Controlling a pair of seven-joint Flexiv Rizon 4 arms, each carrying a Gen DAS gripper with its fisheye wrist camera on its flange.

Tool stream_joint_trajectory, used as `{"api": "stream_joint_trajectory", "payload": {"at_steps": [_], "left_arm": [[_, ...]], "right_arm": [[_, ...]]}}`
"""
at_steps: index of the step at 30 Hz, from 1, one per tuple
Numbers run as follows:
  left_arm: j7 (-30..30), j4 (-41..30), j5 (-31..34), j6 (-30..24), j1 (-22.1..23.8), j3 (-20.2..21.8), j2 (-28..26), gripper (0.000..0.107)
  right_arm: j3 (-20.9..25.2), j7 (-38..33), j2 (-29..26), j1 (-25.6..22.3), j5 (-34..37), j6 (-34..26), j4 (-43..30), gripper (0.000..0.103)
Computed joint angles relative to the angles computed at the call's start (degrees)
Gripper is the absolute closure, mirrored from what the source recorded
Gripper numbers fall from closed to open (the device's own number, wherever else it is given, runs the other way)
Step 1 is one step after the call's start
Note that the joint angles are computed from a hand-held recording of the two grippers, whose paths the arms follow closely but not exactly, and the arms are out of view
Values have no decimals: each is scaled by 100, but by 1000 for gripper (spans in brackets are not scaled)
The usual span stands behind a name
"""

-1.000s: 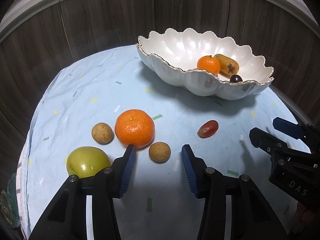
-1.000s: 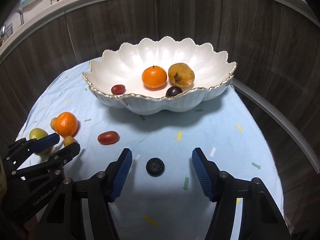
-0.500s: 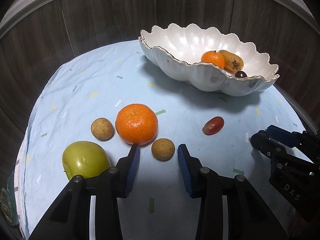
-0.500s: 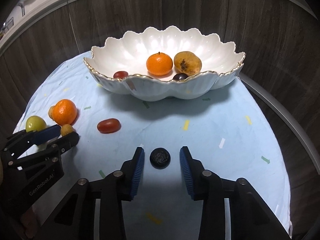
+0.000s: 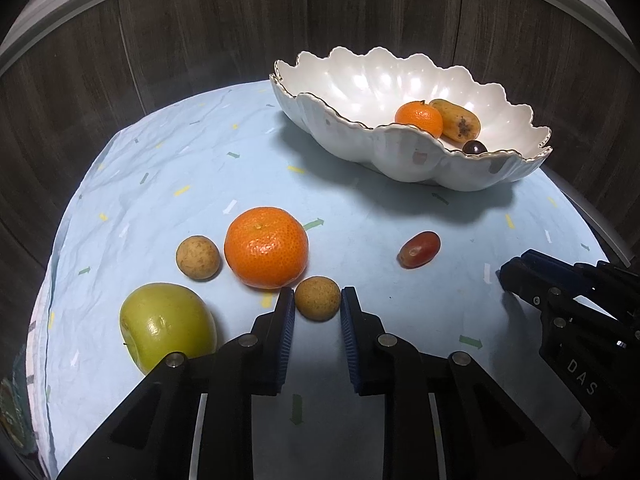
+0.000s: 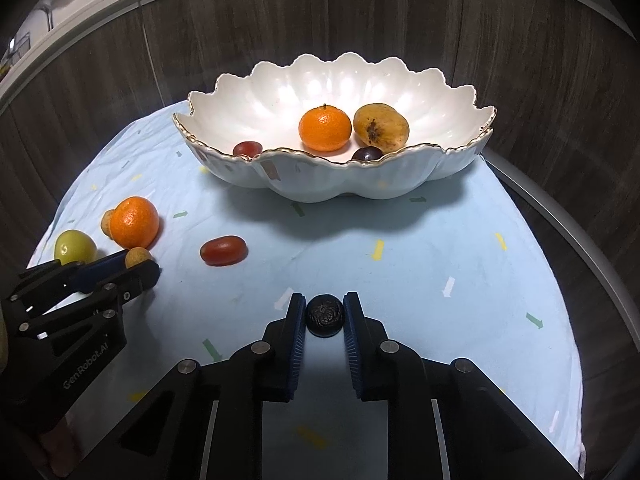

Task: Organize fruits
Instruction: 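Grasp the small brown round fruit with the left tool while the right tool grasps the blueberry, then carry the brown fruit and blueberry over the white bowl with both tools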

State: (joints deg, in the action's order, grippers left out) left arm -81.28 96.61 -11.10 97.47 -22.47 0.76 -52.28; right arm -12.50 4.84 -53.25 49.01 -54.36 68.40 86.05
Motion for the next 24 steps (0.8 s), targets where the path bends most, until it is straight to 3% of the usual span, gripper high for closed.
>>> {"api": "stream_joint_trajectory", "payload": {"at_steps": [24], "left_arm": [[-23, 181, -38, 241, -173, 124, 384, 83]], "right_arm": [[-84, 636, 370, -7, -741, -39, 196, 83]]}}
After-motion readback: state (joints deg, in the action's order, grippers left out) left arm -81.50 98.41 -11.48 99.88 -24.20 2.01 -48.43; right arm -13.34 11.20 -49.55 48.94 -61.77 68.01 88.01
